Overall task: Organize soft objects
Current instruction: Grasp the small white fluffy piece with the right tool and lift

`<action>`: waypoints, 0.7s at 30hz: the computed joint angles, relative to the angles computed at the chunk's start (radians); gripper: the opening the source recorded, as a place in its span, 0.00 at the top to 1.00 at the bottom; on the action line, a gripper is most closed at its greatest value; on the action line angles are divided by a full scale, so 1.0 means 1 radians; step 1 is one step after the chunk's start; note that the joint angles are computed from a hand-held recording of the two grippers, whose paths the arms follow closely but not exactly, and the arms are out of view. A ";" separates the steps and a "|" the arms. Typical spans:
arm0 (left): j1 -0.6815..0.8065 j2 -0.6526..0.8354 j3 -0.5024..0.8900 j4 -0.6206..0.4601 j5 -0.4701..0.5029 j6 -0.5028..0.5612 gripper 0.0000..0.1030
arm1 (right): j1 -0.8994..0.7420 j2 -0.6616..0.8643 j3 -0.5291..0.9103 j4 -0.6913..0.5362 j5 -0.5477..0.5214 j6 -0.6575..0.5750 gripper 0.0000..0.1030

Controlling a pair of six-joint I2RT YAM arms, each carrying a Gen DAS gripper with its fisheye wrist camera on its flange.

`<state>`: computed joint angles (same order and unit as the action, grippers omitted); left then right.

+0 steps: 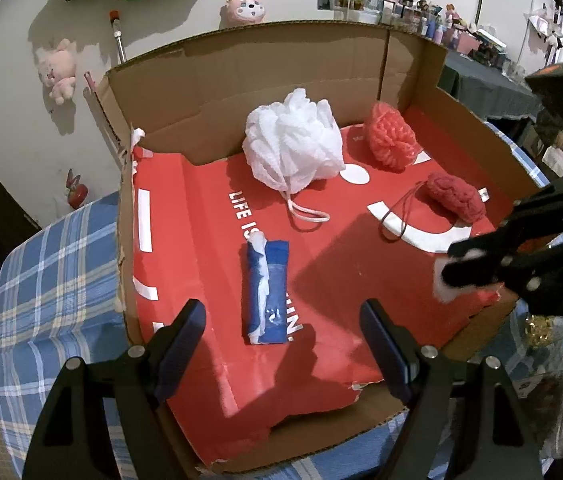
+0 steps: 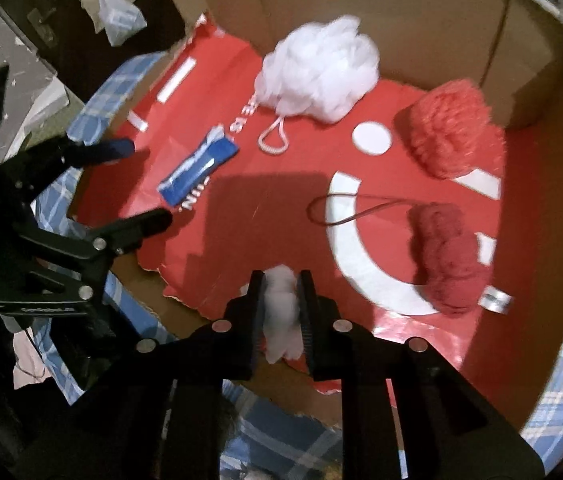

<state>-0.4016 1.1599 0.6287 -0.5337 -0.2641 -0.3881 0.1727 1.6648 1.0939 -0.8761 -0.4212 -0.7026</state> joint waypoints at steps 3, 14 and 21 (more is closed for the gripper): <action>-0.024 -0.035 -0.002 -0.015 -0.013 -0.027 0.21 | -0.034 -0.059 -0.002 -0.027 -0.031 -0.014 0.85; -0.421 -0.344 -0.009 -0.278 -0.322 -0.379 0.21 | -0.398 -0.293 0.019 -0.354 -0.249 -0.348 0.85; -1.017 -0.236 0.048 -0.719 -0.654 -1.175 0.16 | -0.806 -0.385 -0.120 -0.693 -0.315 -0.933 0.85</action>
<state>-1.4187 0.9236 0.6768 -1.2528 -0.9183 -1.5634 -0.6333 1.2802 0.9737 -1.5693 -0.7363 -1.6354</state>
